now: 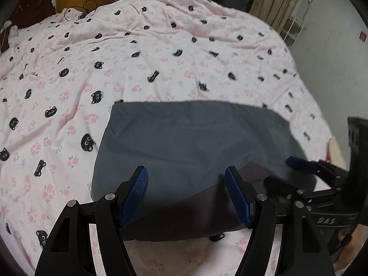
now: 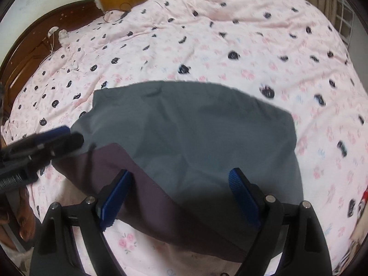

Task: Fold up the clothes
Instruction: 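Move the open left tool along the folded edge while the right tool withdraws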

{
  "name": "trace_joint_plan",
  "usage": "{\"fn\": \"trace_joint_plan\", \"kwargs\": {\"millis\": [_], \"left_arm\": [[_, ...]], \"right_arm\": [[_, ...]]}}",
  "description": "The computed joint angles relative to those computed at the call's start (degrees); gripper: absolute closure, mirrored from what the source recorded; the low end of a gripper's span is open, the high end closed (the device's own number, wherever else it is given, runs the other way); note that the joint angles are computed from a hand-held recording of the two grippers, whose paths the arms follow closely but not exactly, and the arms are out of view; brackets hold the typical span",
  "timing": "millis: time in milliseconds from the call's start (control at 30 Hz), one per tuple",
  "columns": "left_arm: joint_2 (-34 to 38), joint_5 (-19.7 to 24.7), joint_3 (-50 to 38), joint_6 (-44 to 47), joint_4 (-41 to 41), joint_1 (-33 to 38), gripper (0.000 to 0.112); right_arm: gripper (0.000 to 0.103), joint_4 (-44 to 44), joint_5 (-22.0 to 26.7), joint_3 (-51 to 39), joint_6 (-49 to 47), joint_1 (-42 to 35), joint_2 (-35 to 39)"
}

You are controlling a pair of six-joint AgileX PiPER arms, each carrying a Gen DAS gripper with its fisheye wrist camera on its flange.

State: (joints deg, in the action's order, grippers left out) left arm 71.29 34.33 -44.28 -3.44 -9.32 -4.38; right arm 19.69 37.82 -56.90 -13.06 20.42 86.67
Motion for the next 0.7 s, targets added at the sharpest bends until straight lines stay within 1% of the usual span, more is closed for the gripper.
{"fn": "trace_joint_plan", "kwargs": {"millis": [100,200,267,400,467,533,567,633,700], "left_arm": [[2.13,-2.34,1.85,-1.07,1.06,-1.21,0.047],[3.96,-4.84,3.35,0.86,-0.5,-1.07,0.047],[4.85,-5.46,3.74,1.05,-0.06,-1.51,0.045],[6.64,-7.77,4.6,-4.05,6.39,-4.31,0.044],[7.5,-8.26,4.66,-2.4,5.19,-3.93,0.043],[8.07,-7.86,4.47,1.63,1.4,-2.56,0.043],[7.82,-7.19,4.16,1.96,0.96,-2.31,0.043],[6.4,-5.79,3.65,1.91,0.53,-1.79,0.043],[4.08,-4.51,3.33,1.86,-0.13,-0.98,0.043]], "right_arm": [[0.014,1.68,-1.02,0.57,-1.45,-0.59,1.06],[0.014,-0.11,-1.98,0.78,-0.08,0.42,2.16],[0.013,-1.03,-2.64,0.9,0.61,0.94,3.0],[0.011,0.02,-4.08,1.41,-0.69,0.76,5.26],[0.009,-0.01,-5.61,2.15,-0.9,1.08,5.98],[0.007,-0.29,-6.98,2.74,-0.76,1.58,6.55],[0.006,-0.62,-7.36,2.89,-0.45,1.83,6.73],[0.006,-2.24,-7.03,2.6,1.46,2.41,6.25],[0.006,-1.23,-5.92,2.32,0.9,1.88,4.66]]}}
